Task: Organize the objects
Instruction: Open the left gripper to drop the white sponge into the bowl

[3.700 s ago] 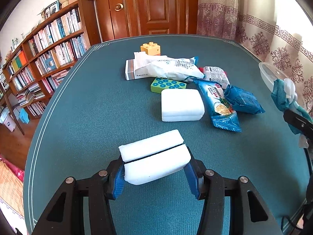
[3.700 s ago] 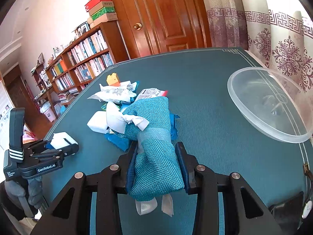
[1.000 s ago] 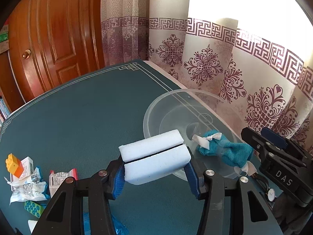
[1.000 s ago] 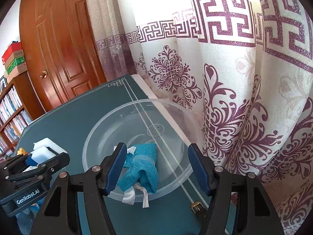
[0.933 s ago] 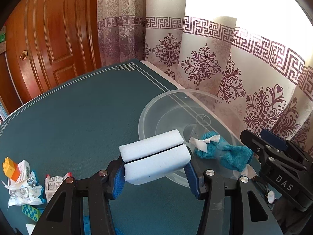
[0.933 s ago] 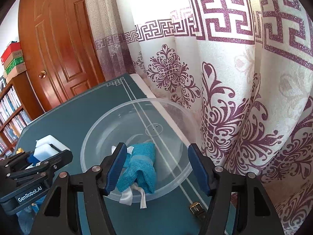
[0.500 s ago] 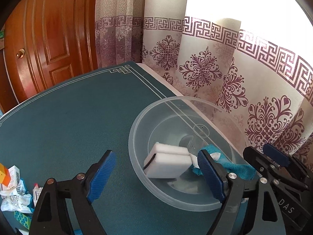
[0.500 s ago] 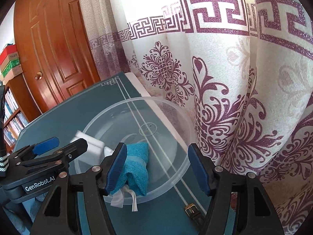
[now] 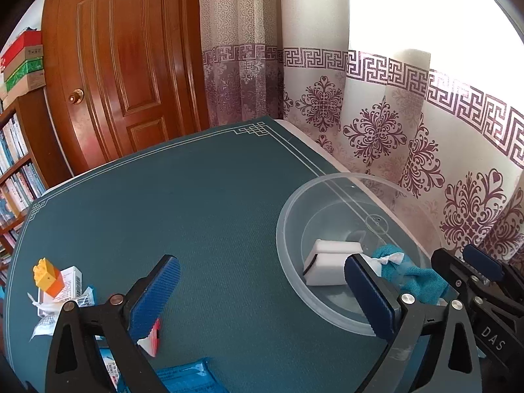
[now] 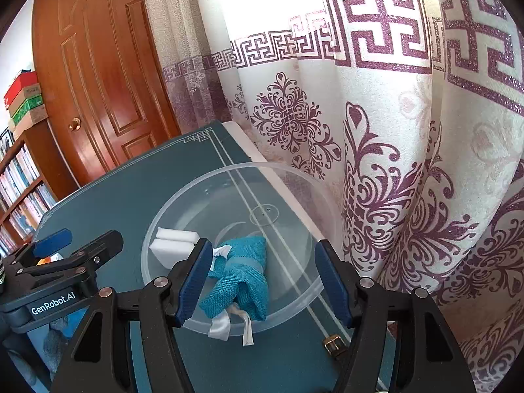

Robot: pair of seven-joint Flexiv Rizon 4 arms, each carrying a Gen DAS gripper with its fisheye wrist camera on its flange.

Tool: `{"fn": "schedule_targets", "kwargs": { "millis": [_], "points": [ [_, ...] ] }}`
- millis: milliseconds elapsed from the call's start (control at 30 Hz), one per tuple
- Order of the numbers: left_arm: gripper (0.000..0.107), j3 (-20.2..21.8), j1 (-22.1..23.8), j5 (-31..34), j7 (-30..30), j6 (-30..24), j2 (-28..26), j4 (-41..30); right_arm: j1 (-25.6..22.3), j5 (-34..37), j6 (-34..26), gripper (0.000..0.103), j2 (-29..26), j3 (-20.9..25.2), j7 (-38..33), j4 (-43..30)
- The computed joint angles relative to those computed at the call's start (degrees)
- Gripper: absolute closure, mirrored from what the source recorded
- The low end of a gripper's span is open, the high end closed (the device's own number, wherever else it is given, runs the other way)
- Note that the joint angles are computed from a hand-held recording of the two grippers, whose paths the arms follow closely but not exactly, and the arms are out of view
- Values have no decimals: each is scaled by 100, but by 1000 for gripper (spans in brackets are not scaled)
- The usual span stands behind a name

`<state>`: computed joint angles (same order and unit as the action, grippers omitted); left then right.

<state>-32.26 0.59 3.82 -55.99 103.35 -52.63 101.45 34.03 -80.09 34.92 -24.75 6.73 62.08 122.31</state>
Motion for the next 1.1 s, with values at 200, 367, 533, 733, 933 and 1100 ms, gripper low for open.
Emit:
{"fn": "schedule_targets", "kwargs": {
  "millis": [200,367,533,733,933,1100],
  "points": [
    [4,271,-67,74,-168,330,158,168,34,-118,61,37,-69,-16,-94,-109],
    [4,522,-161,176,-321,541,270,257,39,-218,154,36,-122,-40,-155,-176],
    [4,673,-168,269,-491,661,361,345,56,-292,217,36,-172,-60,-190,-240],
    [4,906,-232,262,-646,686,470,435,93,-365,262,36,-238,-80,-277,-339],
    [4,930,-118,331,-758,747,554,576,157,-405,289,36,-315,-100,-374,-451],
    [4,966,-48,421,-824,840,621,685,211,-444,324,36,-376,-119,-477,-546]
  ]
}}
